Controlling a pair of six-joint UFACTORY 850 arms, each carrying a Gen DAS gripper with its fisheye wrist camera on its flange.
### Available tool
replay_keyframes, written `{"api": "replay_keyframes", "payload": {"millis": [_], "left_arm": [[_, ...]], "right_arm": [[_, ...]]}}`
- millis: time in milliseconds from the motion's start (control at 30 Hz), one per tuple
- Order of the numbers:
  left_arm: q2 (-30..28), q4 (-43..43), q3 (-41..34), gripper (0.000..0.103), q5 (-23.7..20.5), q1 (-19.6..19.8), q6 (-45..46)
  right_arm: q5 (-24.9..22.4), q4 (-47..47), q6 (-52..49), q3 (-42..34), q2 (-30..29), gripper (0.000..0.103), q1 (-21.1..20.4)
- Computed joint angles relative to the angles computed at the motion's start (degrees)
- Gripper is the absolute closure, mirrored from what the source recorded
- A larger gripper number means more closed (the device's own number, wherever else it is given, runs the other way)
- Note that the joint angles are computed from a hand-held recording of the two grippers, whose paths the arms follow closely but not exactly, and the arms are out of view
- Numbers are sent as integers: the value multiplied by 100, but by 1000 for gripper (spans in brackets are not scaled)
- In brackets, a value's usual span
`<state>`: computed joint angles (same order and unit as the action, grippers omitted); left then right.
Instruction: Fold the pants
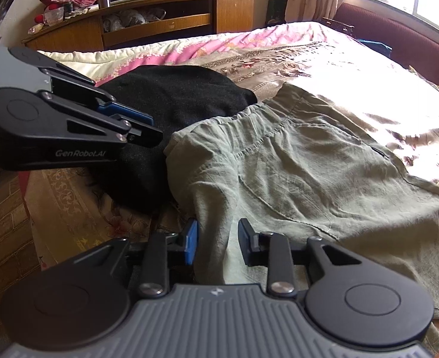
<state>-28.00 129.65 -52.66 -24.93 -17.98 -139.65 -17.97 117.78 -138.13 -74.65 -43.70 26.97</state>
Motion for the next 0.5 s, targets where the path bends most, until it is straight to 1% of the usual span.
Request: {"api": "replay_keyframes", "payload": {"millis": [67,233,267,333,367,433,500], "left_arm": [[-1,22,-27,75,-65,-87,6],[-184,76,-215,75,-23,-224,-7],[-280,-193,-297,75,-25,-260,311],[-509,-1185,-512,75,39,-304,1338],[-581,-1489,-569,75,84,-300,1646],[-662,-2015,-628,71,120,-306,2174],[-631,-2224,-590,69,28,-359,2360]], "right_arm": [[-25,204,-183,85,55,73,-11],[-101,627,-572,298,200,73,-83],[-91,735,-664,330,221,72,-103],[-70,870,-749,390,261,72,-157],[-66,967,-825,429,284,72,-187],[-71,1190,-1007,517,335,69,-248],[-82,1461,-1220,612,387,67,-303]]}}
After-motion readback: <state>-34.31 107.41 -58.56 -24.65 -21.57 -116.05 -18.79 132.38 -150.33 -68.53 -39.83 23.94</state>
